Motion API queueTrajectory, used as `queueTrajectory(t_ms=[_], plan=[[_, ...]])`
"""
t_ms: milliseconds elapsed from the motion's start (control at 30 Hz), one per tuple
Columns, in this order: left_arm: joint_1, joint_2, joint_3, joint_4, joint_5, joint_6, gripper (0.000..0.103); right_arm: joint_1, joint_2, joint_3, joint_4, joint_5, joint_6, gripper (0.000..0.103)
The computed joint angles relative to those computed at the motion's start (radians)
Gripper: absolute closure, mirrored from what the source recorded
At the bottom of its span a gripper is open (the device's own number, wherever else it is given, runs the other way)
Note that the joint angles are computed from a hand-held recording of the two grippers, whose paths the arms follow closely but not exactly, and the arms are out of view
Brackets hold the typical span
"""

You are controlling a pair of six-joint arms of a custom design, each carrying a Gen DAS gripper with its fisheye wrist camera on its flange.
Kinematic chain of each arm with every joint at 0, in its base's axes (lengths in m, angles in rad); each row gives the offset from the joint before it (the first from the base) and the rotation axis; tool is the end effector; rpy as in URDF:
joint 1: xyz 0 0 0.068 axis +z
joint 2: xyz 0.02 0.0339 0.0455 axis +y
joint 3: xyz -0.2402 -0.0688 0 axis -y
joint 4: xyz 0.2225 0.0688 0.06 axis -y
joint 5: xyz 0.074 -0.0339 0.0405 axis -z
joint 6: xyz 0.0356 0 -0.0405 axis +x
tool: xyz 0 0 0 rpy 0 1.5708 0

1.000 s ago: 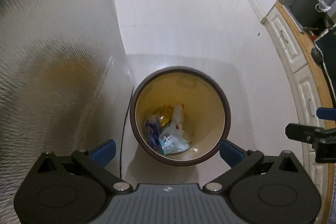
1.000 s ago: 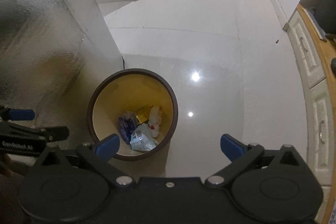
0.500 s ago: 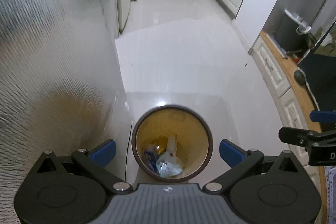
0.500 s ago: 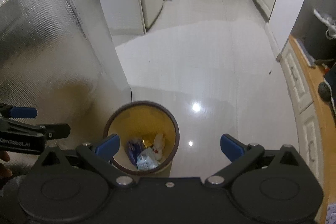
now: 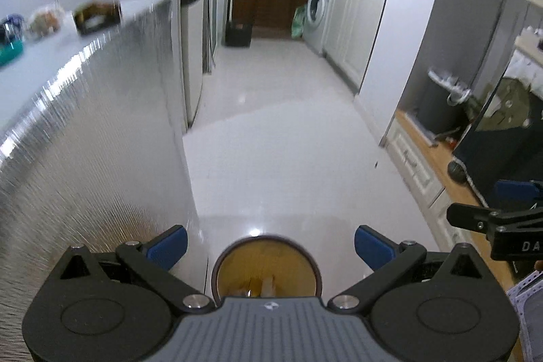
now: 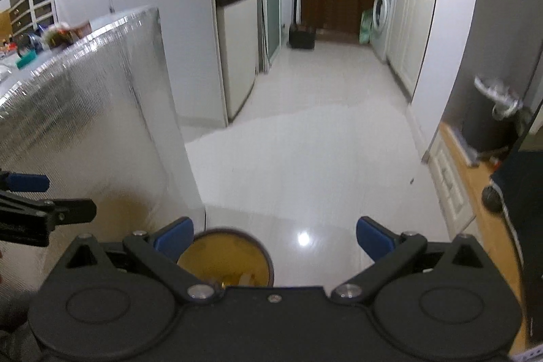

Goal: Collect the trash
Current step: 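Move both open tools back from the bin toward the table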

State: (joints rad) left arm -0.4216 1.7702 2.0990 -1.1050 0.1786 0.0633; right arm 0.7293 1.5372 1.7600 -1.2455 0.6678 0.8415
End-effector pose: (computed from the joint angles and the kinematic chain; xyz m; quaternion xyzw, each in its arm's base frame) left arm 0.3045 -0.1435 0.4012 0.2540 0.8833 -0.1496 0.3646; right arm 0.2151 0.1627 0.3742 0.1396 0.9031 -0.0423 0.4039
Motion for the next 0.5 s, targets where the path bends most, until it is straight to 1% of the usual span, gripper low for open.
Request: queueTrajectory(t_ms=[167,333,500], plan=[[0.005,-0.053,0.041,-0.010,0.010,0.005,0.000,0.059,-0.008,0.087,-0.062,0.099,0.014,0.000],[0.030,-0.076,0.142,-0.061,0.016,0.015,0.000,0.141,0.040,0.255,-0.163,0.210,0.051,0.000],[0.066,-0.069,0.265,-0.120,0.029,0.028,0.000,0.202,0.114,0.428,-0.238,0.303,0.053,0.000]])
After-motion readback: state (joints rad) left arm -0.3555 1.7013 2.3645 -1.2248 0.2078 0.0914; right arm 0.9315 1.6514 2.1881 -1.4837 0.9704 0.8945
